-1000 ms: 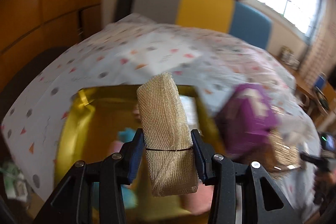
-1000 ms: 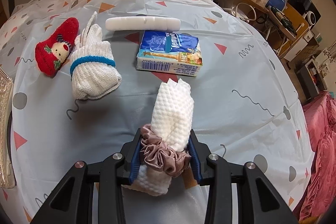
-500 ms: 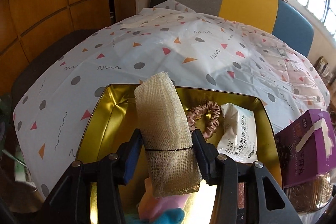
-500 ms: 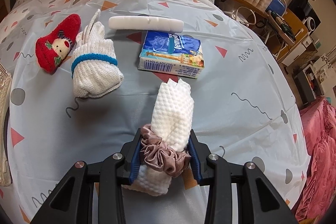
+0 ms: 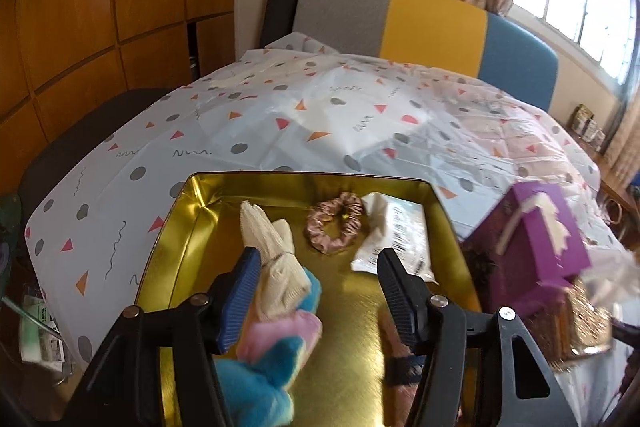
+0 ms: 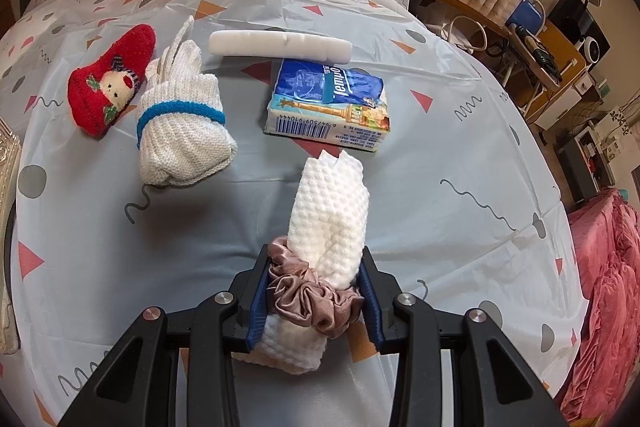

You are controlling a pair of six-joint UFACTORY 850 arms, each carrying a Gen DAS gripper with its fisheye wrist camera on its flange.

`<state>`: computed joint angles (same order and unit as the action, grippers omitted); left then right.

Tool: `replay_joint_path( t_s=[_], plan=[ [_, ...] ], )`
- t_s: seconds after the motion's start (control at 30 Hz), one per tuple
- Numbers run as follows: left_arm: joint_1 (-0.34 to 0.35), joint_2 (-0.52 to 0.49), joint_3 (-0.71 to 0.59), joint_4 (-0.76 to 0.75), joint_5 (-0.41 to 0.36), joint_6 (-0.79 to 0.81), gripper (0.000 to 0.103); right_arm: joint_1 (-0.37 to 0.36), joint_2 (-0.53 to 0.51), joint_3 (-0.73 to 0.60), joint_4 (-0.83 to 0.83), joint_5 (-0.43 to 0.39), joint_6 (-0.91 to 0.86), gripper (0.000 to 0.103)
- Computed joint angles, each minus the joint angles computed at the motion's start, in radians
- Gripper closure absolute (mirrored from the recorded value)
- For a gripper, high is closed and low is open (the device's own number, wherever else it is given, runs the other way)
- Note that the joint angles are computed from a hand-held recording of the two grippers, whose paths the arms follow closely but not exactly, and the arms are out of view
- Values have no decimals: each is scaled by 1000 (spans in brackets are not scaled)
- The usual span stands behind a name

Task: Organize soft objects
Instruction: 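Withdraw the left tool from the tray while right tool carries waffle cloth toward tray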

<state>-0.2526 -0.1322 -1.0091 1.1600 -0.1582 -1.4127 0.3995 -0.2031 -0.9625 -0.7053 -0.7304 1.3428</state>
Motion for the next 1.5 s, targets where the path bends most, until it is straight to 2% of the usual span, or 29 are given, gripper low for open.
replay_joint_path(
  t_s=[0.23,0.67,0.93,1.23,1.37,1.5],
  plan=[
    [-27,61,55,59,15,-41,42,0,0,0,-1,-3,-4,64],
    [-65,116,138,-18,18,48,39,3,-3,-4,-1,-8,-8,64],
    [-85,130,169,-101,19,153,39,2,-1,-2,6,-2,-16,65],
    [-77,129,178,-249,29,304,37,5,-1,-5,32,9,-31,65],
    [-68,126,178,-230,38,278,37,-10,23,2,161,84,-94,65],
    [-59,123,180,-289,55,336,37,-15,39,6,323,167,-182,65]
  ],
)
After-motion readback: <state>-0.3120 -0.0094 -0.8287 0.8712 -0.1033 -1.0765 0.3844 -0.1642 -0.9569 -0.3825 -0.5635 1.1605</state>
